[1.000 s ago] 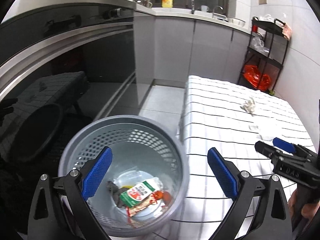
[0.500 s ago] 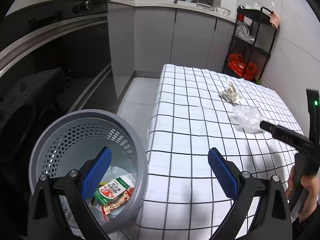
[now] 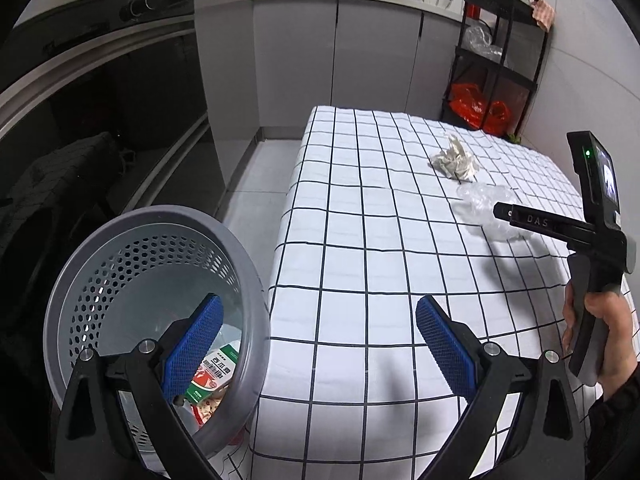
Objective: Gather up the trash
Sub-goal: 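Grasp the clear plastic bag with the right tool while the left tool grasps the crumpled paper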
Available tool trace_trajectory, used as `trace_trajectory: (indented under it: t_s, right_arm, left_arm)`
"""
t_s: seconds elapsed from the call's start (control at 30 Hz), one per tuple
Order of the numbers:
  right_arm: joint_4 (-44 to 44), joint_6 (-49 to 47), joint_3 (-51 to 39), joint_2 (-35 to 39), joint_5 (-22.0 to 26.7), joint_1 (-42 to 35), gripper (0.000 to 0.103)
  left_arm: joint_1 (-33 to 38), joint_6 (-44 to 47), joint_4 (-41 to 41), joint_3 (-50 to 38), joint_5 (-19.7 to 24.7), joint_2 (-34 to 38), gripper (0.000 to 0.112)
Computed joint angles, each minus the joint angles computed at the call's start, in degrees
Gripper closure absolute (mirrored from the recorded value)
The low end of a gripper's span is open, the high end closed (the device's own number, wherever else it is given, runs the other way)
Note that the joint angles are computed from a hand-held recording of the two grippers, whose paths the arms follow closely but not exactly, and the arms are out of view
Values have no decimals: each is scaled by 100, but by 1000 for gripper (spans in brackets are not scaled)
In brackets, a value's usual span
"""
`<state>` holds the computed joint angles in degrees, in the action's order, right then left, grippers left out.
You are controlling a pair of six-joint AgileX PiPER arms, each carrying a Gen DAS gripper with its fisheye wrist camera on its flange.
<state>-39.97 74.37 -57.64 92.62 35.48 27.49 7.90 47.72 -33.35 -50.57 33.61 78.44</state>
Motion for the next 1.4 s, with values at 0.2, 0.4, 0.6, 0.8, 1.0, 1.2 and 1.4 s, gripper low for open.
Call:
trace_trajectory:
  t_s: [0.2, 0.4, 0.6, 0.8, 1.0, 1.2, 1.4]
  right_arm:
    - [-257, -35, -112, 286, 300, 58, 28]
    - [129, -302, 135, 200, -173, -339, 71]
    - [310, -337, 534, -272, -743, -699, 75]
    - [370, -255, 822, -815, -1036, -1002, 75]
    - [639, -371, 1119, -1259, -1230, -1437, 75]
    - [1347, -935, 1466, -1715, -1615, -2016, 75]
    - [1579, -1137, 1519, -1906, -1715, -2165, 75]
  left_arm:
    - [-338, -522, 478, -64, -187, 195, 18]
    - [-822, -1257, 1156, -147, -556, 311, 17]
    - [-1463, -2099, 1679, -531, -714, 588, 17]
    - [-2348, -3758, 2937, -1211, -949, 1106, 17]
    - [-3070, -5053, 3946, -2191, -840, 1924, 17]
    - [-3413, -5428, 4106, -3034, -598, 2675, 17]
    - [-3662, -5657, 4297, -4089, -240, 3513, 17]
